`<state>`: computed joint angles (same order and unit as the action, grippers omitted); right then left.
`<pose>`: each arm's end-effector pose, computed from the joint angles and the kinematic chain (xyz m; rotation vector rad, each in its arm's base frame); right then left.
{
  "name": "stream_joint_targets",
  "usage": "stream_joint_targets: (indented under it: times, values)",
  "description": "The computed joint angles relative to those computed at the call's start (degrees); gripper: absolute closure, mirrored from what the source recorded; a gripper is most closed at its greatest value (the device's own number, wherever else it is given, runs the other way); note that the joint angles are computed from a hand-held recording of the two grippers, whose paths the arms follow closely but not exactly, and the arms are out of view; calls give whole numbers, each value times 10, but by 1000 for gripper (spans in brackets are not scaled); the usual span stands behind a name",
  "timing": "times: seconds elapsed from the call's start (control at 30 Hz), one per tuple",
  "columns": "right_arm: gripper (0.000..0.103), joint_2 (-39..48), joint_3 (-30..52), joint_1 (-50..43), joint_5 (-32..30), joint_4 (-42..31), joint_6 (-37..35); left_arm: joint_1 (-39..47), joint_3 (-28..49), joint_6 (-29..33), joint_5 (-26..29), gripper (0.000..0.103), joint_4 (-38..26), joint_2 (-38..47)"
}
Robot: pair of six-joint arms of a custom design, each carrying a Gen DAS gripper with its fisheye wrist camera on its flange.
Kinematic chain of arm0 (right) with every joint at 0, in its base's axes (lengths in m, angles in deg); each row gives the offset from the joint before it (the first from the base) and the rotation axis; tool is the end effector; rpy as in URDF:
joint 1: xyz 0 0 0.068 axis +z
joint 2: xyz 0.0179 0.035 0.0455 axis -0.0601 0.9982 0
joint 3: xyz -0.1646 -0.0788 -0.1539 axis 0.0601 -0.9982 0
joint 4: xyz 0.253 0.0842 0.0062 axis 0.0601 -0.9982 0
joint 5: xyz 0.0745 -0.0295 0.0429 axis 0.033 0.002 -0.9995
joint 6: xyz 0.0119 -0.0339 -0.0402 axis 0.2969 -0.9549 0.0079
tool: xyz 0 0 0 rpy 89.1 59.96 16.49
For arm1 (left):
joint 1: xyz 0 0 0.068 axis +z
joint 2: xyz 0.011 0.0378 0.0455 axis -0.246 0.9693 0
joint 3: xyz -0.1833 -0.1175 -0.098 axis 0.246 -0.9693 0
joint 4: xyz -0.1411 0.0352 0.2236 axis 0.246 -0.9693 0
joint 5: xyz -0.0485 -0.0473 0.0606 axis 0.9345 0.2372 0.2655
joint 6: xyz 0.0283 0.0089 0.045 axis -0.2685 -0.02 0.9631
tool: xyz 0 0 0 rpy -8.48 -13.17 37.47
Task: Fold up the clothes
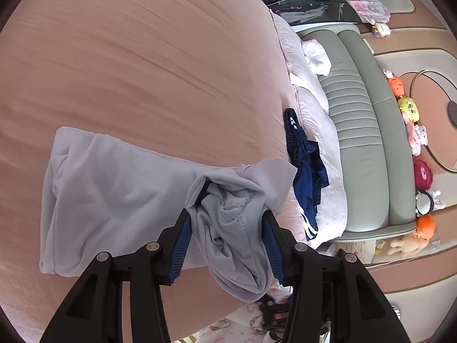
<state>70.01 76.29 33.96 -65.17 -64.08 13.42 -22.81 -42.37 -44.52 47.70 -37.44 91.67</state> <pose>0.1105 0.0760 0.1639 0.1688 2.5428 0.3077 0.2118 -0.0573 0.1688 -0.0780 2.7024 -1.2269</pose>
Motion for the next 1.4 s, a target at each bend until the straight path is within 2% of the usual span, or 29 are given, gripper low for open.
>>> stream_joint_targets:
  times: [0.13, 0.27, 0.37, 0.47, 0.53, 0.6, 0.63, 0.7, 0.77, 0.87, 0.97, 1.0, 1.03, 1.1, 1.27, 1.4]
  values:
    - [24, 78, 6, 15, 19, 52, -19, -1, -1, -3, 2, 58, -1, 0]
    - [24, 74, -8, -11, -5, 94, -27, -11, 9, 4, -9, 56, -20, 1]
    - [24, 71, -10, -6, 28, 98, -14, -13, 15, 3, -4, 49, -25, 13]
    - [24, 70, -17, -17, 29, 103, -10, -21, 18, -1, -15, 40, -26, 18]
    - [24, 110, -13, 8, 60, 121, 2, -27, 20, -2, -22, 36, -29, 19]
    - [25, 196, 4, 48, 99, 165, 31, -38, 20, -3, -30, 35, -29, 13]
    - [27, 213, 7, 62, 115, 180, 41, -46, 20, -5, -38, 34, -30, 8]
    - [52, 190, -6, 84, 133, 191, 47, -62, 21, -9, -55, 33, -32, -2]
    - [52, 207, 13, 116, 179, 186, 58, -82, 20, -11, -74, 32, -27, -12]
    - [54, 229, 22, 107, 172, 193, 59, -108, 13, -13, -106, 32, -3, -16]
    - [56, 223, 13, 87, 150, 208, 59, -111, -11, -36, -103, 33, 39, -13]
    - [57, 231, 19, 94, 158, 210, 60, -110, -21, -48, -99, 36, 55, -13]
    - [58, 238, 25, 103, 167, 209, 62, -109, -29, -59, -96, 49, 68, -13]
    - [60, 247, 35, 124, 190, 198, 71, -106, -41, -62, -93, 59, 77, -26]
    - [62, 241, 44, 146, 222, 192, 82, -87, -45, -40, -80, 61, 62, -70]
    - [63, 237, 68, 153, 259, 167, 47, -53, -25, -17, -58, 61, 26, -79]
